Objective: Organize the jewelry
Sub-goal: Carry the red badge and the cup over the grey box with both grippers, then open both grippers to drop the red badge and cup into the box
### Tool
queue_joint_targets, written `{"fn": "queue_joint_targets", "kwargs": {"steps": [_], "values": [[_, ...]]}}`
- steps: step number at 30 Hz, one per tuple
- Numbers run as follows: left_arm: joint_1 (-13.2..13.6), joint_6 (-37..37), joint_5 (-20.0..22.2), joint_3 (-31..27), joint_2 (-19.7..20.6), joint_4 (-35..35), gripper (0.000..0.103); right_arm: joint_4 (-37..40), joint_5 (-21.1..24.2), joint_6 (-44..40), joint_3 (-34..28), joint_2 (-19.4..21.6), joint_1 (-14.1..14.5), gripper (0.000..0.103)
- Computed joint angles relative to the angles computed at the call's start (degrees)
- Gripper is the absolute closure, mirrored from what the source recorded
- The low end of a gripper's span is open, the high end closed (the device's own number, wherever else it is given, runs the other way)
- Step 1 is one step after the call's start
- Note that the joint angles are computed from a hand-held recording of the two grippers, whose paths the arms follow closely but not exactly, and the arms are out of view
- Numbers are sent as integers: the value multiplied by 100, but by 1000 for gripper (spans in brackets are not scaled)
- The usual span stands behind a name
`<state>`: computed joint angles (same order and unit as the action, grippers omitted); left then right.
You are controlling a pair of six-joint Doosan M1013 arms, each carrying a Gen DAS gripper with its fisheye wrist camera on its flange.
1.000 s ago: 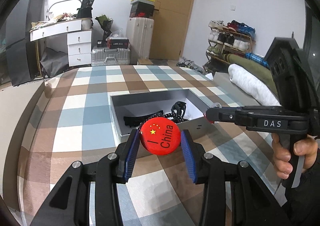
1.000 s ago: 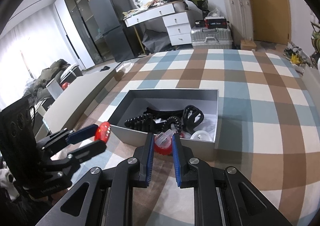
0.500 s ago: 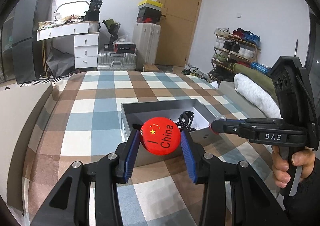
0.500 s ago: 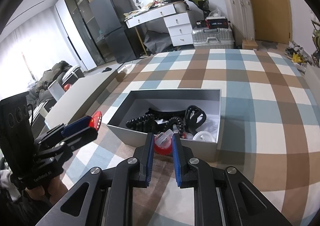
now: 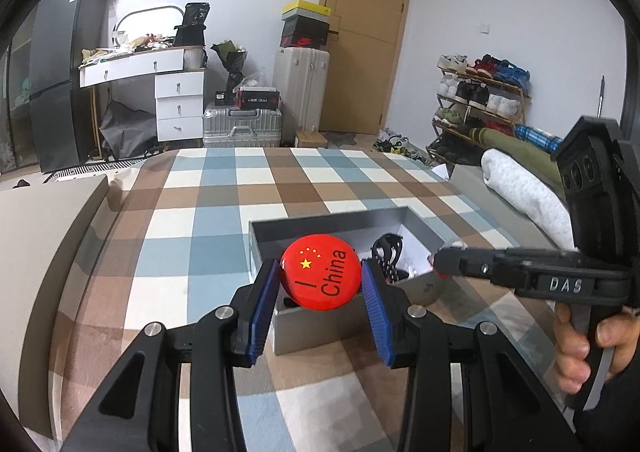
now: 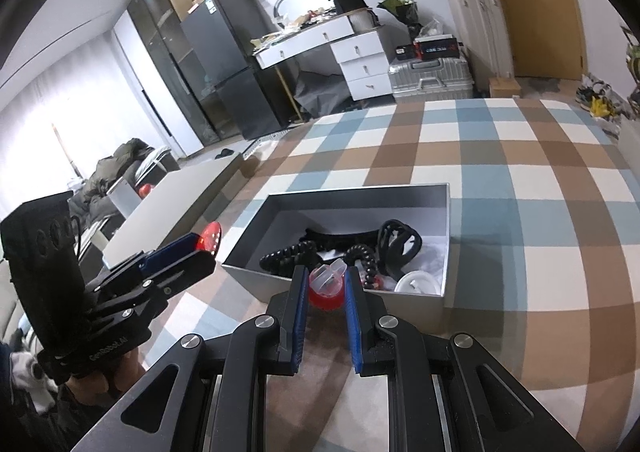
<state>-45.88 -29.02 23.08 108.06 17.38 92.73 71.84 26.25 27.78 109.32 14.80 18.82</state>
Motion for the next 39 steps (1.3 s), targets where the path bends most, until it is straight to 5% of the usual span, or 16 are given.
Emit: {"fn": "queue_joint_targets", "kwargs": {"steps": [39], "values": [[164,2658,22,-850,564,-2552,66,192,352,836,-395,437,-120,86]]}}
